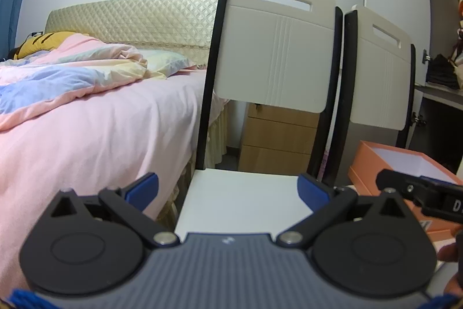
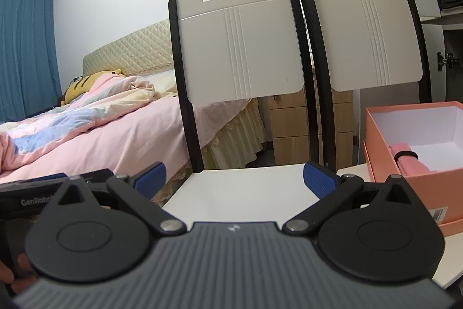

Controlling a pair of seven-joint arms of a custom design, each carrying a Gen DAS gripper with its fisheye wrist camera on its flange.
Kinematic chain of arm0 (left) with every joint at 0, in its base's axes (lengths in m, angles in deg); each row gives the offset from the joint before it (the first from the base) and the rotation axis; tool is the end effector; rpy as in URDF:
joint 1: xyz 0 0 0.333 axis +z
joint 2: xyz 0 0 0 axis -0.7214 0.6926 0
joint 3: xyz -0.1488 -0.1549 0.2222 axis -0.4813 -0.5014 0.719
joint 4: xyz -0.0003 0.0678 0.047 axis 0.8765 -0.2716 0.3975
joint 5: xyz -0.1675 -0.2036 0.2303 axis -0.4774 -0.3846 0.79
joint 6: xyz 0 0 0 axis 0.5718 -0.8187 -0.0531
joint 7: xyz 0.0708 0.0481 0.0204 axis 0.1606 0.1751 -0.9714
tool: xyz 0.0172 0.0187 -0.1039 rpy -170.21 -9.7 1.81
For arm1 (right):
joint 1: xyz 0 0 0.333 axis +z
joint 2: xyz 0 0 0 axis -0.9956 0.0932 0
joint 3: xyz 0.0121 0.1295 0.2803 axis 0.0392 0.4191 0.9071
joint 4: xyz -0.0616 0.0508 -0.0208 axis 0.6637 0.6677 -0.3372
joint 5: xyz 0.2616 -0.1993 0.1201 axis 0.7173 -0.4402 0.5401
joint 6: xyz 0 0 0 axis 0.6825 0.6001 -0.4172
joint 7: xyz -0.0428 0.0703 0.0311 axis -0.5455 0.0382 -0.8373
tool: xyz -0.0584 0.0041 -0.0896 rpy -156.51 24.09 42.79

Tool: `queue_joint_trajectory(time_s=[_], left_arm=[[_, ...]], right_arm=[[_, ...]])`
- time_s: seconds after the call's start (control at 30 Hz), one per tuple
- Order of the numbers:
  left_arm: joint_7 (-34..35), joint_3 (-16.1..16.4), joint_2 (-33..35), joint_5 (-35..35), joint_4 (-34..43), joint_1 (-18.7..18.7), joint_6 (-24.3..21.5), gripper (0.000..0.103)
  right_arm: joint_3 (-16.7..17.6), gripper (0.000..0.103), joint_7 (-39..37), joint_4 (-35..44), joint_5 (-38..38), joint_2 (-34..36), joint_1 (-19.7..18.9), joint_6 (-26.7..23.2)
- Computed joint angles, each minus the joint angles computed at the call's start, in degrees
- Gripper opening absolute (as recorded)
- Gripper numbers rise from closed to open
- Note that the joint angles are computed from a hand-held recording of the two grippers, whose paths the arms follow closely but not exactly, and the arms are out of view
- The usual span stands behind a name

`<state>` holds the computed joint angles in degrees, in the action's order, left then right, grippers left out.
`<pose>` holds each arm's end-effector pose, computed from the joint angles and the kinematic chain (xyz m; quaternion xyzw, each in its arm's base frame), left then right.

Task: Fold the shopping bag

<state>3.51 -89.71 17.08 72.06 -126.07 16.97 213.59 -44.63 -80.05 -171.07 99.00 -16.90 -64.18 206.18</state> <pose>0.4758 -0.0520 0.5714 -0.6742 0.4603 -0.3782 0.4366 0.5476 0.2074 0.5569 -0.6628 0.4645 -0.2095 0.5487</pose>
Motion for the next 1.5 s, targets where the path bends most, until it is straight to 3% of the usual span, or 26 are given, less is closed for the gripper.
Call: queue_joint_trajectory(time_s=[1.03, 1.5], left_arm=[[-1.5, 0.5, 1.4, 2.9, 1.1, -0.6, -1.5, 0.103], [0.1, 1.1, 1.6, 2.5, 0.4, -1.5, -0.4, 0.103]], right_arm=[[1.0, 0.103, 5.9, -1.4, -6.8, 0.4, -0.2, 1.6], [1.3, 0.103, 5.5, -1.7, -6.1, 0.2, -0.4, 2.4]])
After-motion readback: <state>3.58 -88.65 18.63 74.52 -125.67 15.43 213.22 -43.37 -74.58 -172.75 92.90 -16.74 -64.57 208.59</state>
